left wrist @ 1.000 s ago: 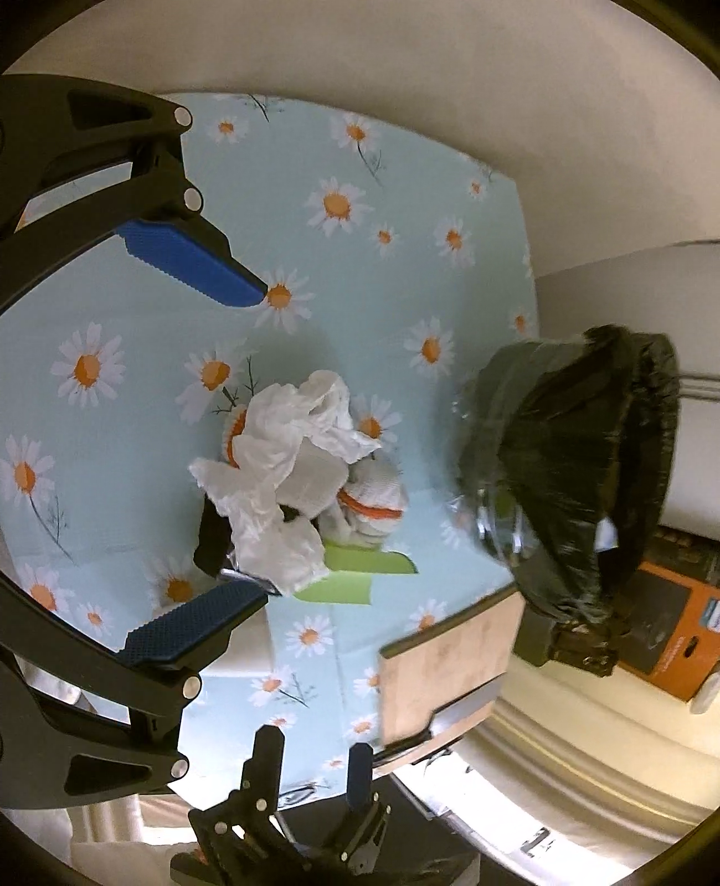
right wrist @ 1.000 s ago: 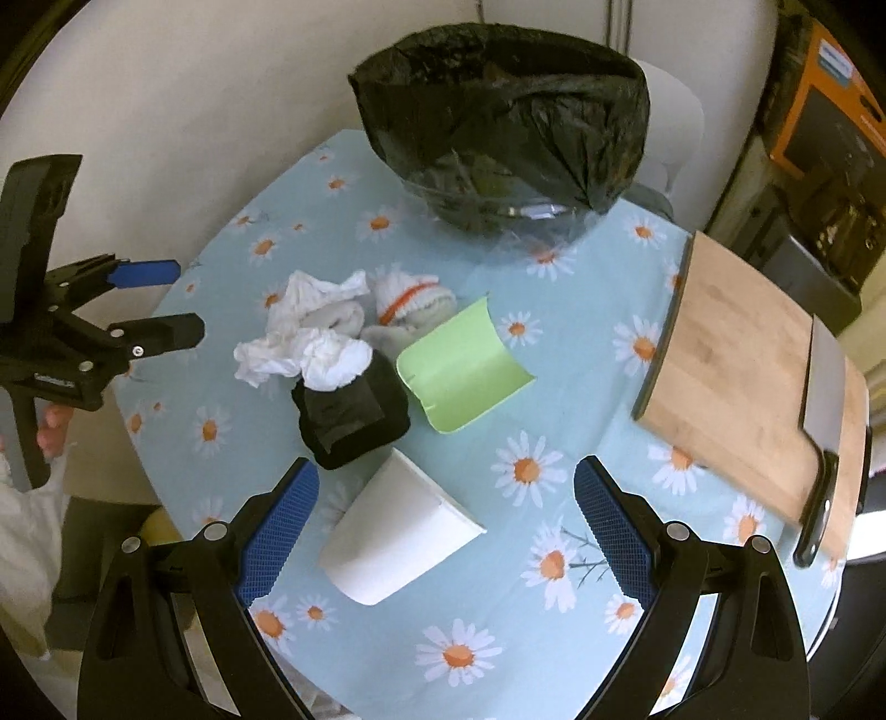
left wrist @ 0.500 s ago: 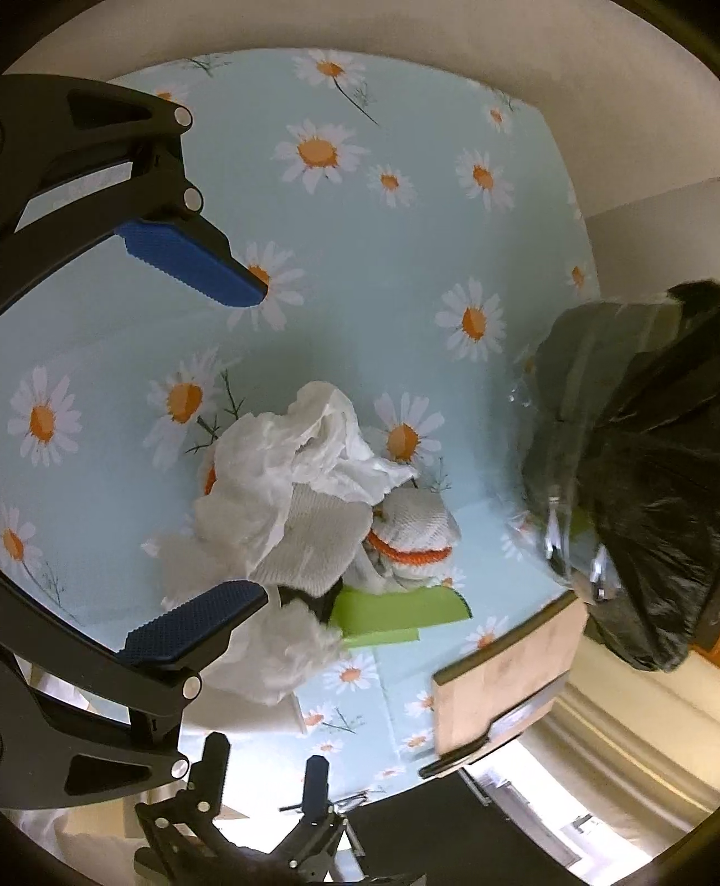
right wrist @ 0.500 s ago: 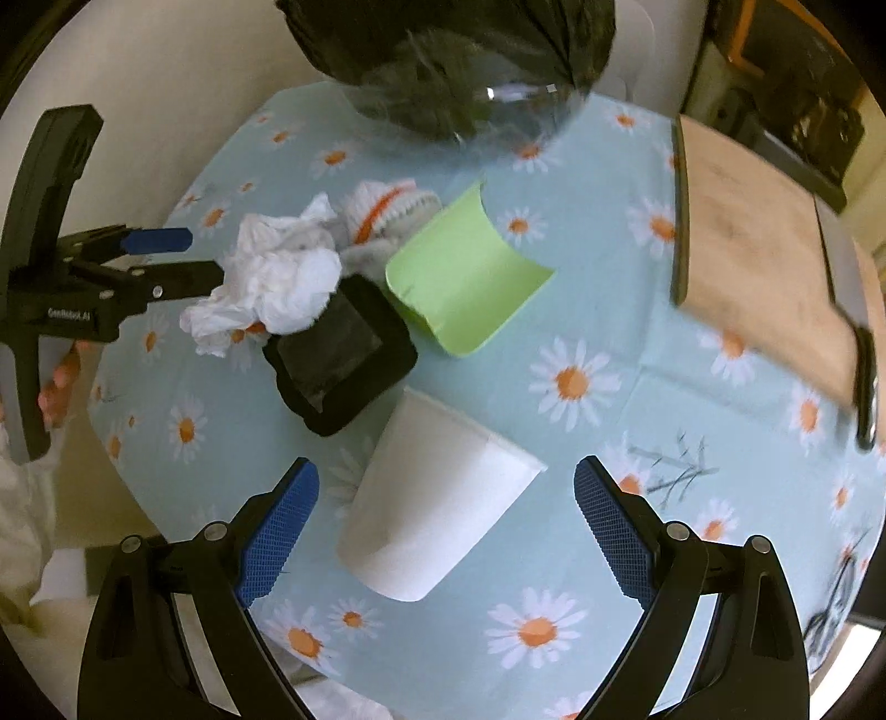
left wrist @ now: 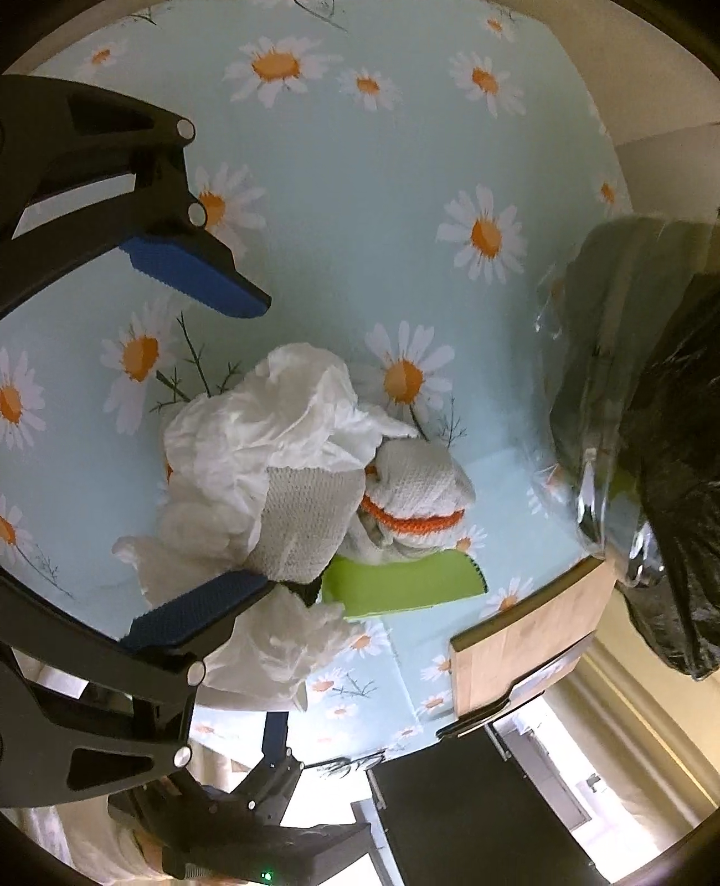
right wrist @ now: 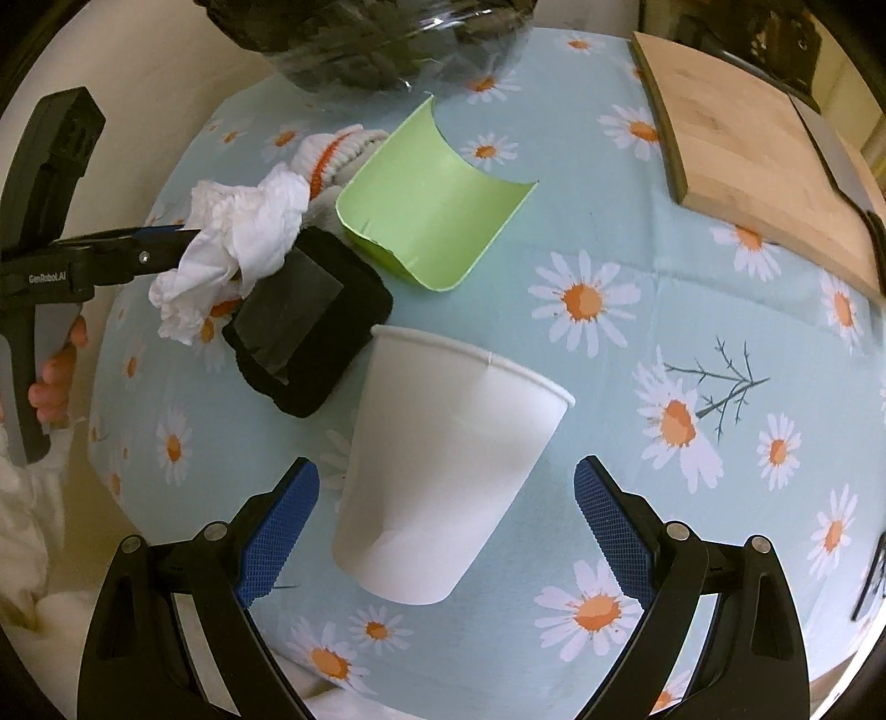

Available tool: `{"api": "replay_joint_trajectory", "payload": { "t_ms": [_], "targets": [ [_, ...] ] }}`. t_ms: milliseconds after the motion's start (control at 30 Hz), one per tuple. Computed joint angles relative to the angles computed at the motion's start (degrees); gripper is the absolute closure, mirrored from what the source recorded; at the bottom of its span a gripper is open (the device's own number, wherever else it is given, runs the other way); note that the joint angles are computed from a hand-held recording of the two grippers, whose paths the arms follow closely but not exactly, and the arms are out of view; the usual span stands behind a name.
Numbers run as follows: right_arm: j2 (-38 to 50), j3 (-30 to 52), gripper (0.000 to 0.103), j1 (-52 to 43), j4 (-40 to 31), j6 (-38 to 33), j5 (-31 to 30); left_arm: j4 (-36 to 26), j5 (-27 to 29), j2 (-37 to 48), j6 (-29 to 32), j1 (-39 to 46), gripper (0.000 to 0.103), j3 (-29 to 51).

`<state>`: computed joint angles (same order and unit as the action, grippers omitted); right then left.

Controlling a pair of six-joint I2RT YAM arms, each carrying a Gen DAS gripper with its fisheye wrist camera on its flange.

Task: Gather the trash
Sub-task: 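Grasp the white paper cup with the right gripper while the left gripper grasps crumpled tissues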

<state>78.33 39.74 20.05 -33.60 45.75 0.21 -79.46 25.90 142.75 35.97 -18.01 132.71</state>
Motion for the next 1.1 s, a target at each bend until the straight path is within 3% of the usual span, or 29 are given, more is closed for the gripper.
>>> {"api": "replay_joint_trajectory", "payload": {
  "t_ms": [67, 100, 133, 167, 300, 567, 1100],
  "targets": [
    [-0.1, -0.4, 0.017, 0.3, 0.9, 1.1, -0.4, -2.7, 1.0, 1.7, 0.8, -0.1, 0.031, 2.7],
    [0.0, -0.9, 0.033, 0.0, 2.0, 1.3, -1.8, -4.5, 1.9, 2.6, 1.4, 0.0, 0.038, 4.4],
    [0.1, -1.6, 0.041, -0.5, 3.1, 1.1, -2.9, -5.5, 2.6, 3.0, 1.7, 0.0, 0.050, 5.3],
    [-0.7, -2.5, 0.042, -0.7, 4.0, 1.4, -3.6, -5.8, 3.1, 2.9, 1.8, 0.0, 0.059, 5.4],
    [-1.4, -3.2, 0.044, -0.9, 4.4, 0.8, -4.4, -4.9, 1.9, 0.6, 2.0, -0.3, 0.077, 3.7],
    [-5.8, -3.2, 0.044, -1.9, 1.2, -1.9, -4.6, 0.8, -3.5, -7.0, 2.4, -0.7, 0.081, -4.8],
    [-12.1, 1.1, 0.044, -11.2, -10.2, -21.2, -10.1, 10.5, -8.3, -22.6, -7.4, -1.1, 0.081, -23.8]
  ]
}}
